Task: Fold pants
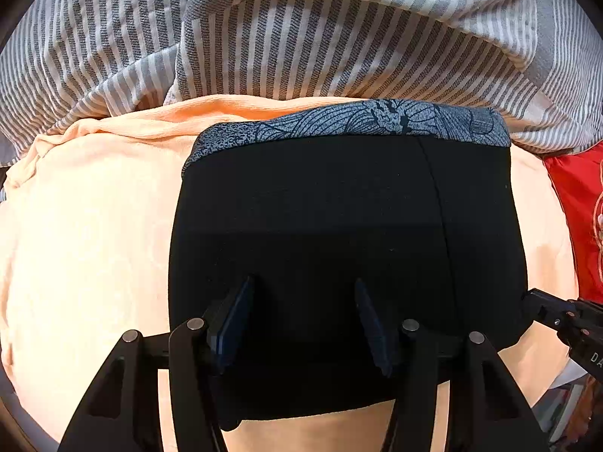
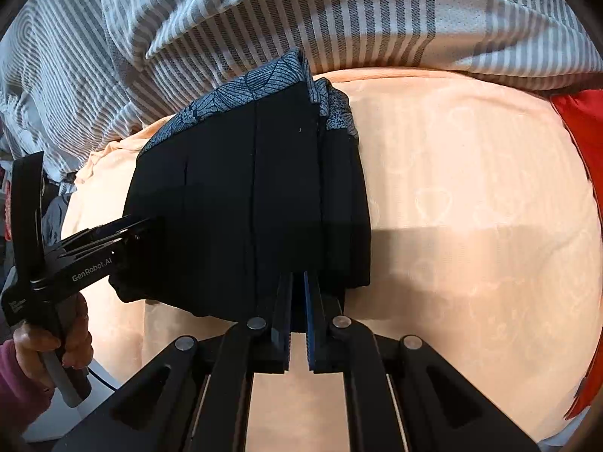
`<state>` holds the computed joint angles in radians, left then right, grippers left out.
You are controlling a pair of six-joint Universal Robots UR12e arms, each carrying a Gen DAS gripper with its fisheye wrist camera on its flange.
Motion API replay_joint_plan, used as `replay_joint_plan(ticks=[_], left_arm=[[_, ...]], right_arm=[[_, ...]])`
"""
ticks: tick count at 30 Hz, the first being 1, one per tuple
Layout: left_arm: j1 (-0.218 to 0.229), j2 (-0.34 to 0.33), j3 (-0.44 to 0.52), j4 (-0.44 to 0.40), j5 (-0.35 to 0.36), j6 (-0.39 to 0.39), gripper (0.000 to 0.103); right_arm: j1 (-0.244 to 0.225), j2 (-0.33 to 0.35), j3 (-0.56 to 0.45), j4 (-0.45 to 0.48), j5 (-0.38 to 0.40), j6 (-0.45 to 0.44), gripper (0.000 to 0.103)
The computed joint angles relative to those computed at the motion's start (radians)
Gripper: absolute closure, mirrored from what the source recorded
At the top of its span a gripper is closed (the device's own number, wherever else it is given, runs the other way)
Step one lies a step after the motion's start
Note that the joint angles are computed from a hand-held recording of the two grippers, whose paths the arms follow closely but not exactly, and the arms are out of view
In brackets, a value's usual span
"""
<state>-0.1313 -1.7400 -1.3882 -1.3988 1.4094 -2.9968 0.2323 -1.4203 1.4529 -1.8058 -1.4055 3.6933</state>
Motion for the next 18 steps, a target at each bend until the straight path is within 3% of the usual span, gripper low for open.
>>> replay_joint_plan(ticks=[2,3,4,5,6,10,12,18], left_arm=[[0.012,0.000,0.006,0.000,-0.025,-0.011,0.046],[0.020,0.001,0.008,0.002,-0.034,-0.013,0.045],[0.027,0.000,0.011,0.003,-0.039,-0.014,0.036],[0.036,-0.001,0.016,0.000,-0.047,-0.015,0.027],[0.050,-0.001,0.017,0.006,-0.066,-0.020,0.019],[0.098,-0.021,0.042,-0.026,-0.124,-0.027,0.019],[0.125,-0.041,0.065,-0.080,-0.176,-0.031,0.019],[0.170,-0.090,0.092,-0.228,-0.287,0.014,0.019]], right_arm=[[-0.005,-0.003,0.002,-0.010,0.014,0.002,0.092],[-0.011,-0.008,0.010,-0.031,0.029,0.004,0.081],[-0.018,-0.015,0.019,-0.056,0.042,0.006,0.069],[-0.024,-0.020,0.027,-0.077,0.051,0.006,0.040],[-0.030,-0.024,0.033,-0.092,0.057,0.005,0.024],[-0.062,-0.025,0.051,-0.135,0.091,-0.023,0.024],[-0.079,-0.019,0.058,-0.142,0.121,-0.029,0.024],[-0.142,0.000,0.113,-0.200,0.308,-0.020,0.024]])
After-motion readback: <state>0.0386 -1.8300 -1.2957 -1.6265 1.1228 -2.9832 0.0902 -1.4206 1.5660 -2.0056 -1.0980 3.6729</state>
